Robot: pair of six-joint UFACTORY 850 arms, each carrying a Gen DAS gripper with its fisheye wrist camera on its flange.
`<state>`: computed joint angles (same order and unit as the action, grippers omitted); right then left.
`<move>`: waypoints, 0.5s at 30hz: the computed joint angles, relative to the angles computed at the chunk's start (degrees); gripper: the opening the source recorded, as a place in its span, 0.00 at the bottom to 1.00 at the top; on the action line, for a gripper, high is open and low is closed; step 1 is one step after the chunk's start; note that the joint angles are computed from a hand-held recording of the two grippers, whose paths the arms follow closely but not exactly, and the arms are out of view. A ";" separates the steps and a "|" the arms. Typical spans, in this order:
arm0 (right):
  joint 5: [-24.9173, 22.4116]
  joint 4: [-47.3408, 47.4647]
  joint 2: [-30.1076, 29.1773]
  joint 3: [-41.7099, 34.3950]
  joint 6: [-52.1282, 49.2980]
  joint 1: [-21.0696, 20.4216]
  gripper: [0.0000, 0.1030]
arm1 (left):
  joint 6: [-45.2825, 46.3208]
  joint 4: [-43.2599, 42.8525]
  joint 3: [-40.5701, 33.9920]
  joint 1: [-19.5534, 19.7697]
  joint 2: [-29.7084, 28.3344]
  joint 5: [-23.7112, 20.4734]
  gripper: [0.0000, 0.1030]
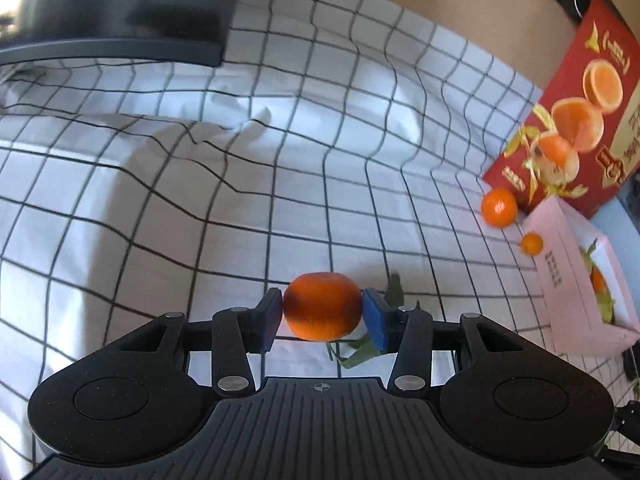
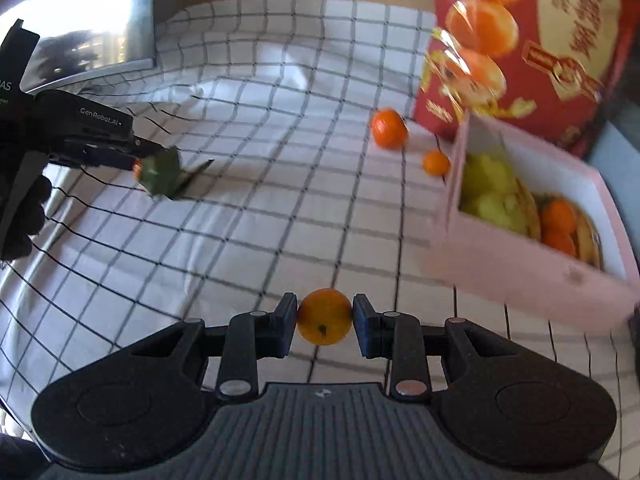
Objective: Organize fruits
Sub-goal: 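Grasp a leafy tangerine with the left tool while the right tool holds its tangerine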
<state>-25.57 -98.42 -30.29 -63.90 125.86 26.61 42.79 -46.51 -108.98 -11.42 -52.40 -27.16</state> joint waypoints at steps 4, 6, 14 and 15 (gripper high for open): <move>-1.31 -0.35 0.05 0.65 1.66 0.70 0.29 | -3.65 3.62 -2.55 -0.31 -1.54 -2.70 0.49; -1.85 -0.22 0.09 0.86 2.05 0.88 0.29 | -3.39 4.39 -1.60 -0.68 -0.83 -2.11 0.49; -4.29 -0.45 0.84 2.30 3.39 1.87 0.50 | 10.21 -5.45 4.38 -1.66 2.88 -8.14 0.49; -4.56 -0.30 0.96 2.51 3.30 1.95 0.50 | 11.59 -6.21 5.38 -1.86 3.48 -9.10 0.49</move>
